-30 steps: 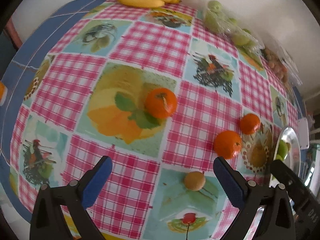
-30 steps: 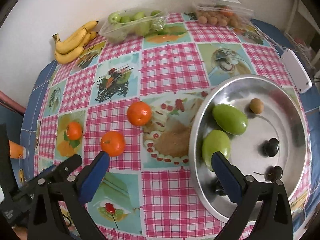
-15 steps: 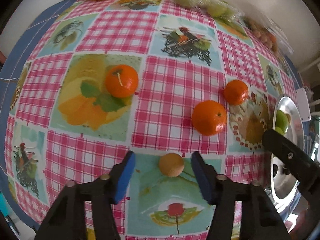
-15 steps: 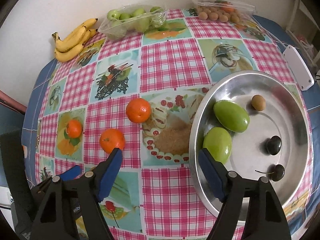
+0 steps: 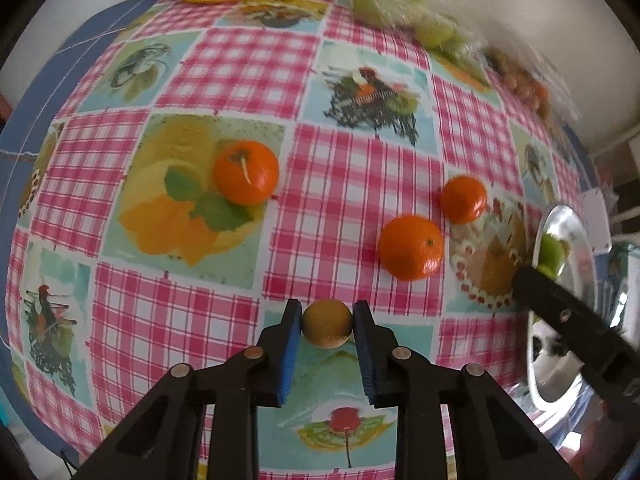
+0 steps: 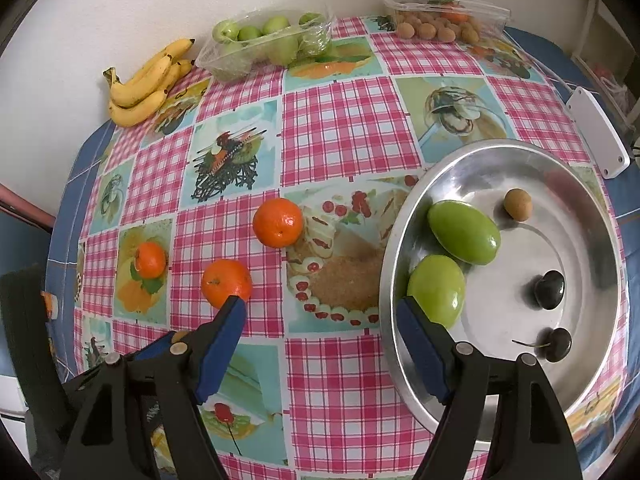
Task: Organize fruits
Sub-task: 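Reach the left tool to the small brown kiwi and close on it, then lift the kiwi with the left tool while the right tool grasps a tangerine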
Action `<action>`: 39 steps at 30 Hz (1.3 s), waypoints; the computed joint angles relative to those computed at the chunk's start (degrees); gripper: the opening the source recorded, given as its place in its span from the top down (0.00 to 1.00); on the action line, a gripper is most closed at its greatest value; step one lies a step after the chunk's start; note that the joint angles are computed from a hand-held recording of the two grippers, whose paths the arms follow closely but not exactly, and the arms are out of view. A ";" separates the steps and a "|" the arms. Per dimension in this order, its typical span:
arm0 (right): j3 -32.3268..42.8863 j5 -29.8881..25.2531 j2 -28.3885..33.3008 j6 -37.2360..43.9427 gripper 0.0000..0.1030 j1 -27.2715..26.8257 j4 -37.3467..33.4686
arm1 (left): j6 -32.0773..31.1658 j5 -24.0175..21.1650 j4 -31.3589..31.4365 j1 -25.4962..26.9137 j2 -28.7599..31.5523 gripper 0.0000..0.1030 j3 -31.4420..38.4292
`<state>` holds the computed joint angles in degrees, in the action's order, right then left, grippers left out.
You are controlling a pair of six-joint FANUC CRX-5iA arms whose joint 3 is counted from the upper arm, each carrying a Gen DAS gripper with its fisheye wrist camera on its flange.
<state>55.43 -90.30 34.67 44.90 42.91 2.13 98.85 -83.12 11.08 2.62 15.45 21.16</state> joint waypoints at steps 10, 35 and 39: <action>1.46 2.47 1.21 2.36 0.24 0.49 -0.85 | 4.59 3.34 0.61 3.58 -1.57 0.73 -0.14; 18.11 -4.29 13.62 5.06 0.58 1.72 -4.95 | 6.45 5.16 1.72 5.96 1.12 0.73 2.35; 19.86 -5.17 14.65 4.92 0.59 1.89 -4.59 | 6.48 5.10 1.68 5.99 1.19 0.73 2.45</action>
<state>75.29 -95.47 49.32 49.82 44.80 -2.47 105.33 -78.02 12.76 8.61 16.64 23.61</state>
